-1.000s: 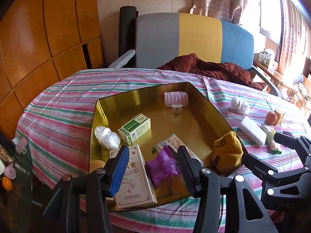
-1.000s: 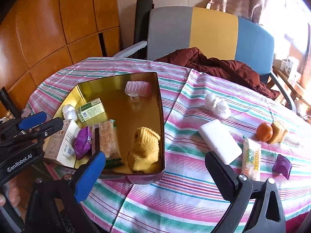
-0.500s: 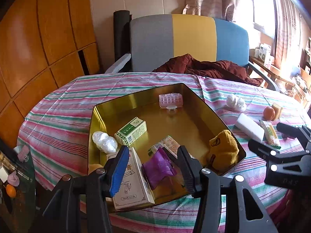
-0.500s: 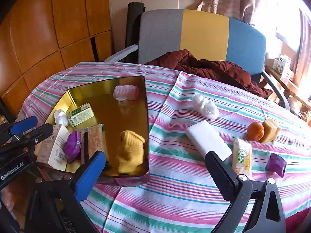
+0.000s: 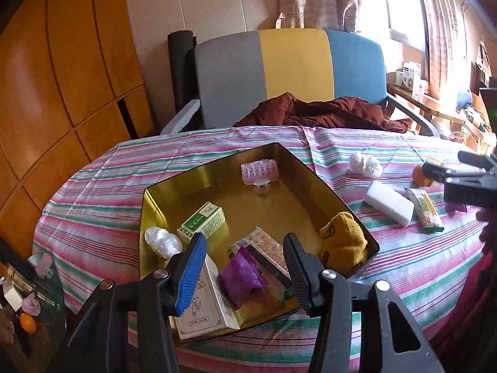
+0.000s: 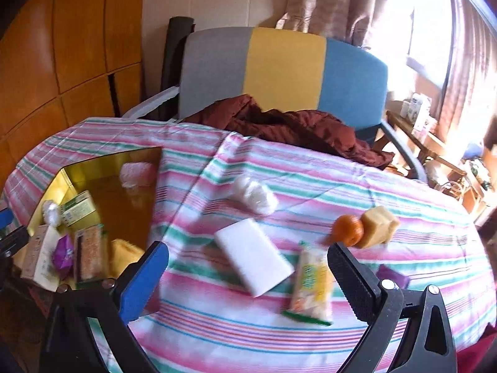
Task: Organize objects
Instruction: 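Withdraw both tools from the tray toward the remaining items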
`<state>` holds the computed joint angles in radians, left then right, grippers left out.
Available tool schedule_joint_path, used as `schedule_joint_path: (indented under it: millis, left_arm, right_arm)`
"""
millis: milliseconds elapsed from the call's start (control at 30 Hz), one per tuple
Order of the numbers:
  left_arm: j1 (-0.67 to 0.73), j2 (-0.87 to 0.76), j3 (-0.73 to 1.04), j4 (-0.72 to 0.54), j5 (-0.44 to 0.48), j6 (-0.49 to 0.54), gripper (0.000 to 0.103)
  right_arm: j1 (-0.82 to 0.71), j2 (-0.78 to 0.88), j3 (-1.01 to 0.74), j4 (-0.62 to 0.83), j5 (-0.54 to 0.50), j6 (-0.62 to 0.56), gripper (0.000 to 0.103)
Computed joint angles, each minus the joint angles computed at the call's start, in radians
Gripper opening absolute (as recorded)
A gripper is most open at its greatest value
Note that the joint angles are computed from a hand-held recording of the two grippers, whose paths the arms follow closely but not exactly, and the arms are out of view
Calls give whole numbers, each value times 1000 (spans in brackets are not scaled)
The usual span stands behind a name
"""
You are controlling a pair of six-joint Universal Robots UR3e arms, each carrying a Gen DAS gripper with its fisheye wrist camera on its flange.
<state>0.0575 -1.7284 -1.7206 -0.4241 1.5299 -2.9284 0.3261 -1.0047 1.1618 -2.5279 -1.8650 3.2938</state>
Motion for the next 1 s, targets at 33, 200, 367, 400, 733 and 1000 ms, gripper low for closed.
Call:
schedule_joint_path:
  millis: [33, 200, 367, 400, 733, 1000]
  left_arm:
    - [-4, -1, 2, -1, 2, 3, 52]
    - [-30, -11, 17, -4, 22, 14, 52]
    - [-62, -34, 50, -21, 48, 26, 52]
    - [-69, -40, 59, -24, 52, 28, 52]
    - [-147, -113, 168, -69, 74, 45, 52]
    - [-210, -190, 279, -124, 72, 53, 52]
  right_arm:
    - [-12, -6, 5, -4, -12, -7, 103]
    - [-97, -38, 67, -62, -54, -48, 103]
    - [-194, -60, 160, -142, -66, -73, 103]
    - [-213, -67, 186, -160, -63, -71, 103]
    - [-334, -110, 259, -125, 89, 41, 103]
    - [-343, -119, 266, -113, 108, 56, 103]
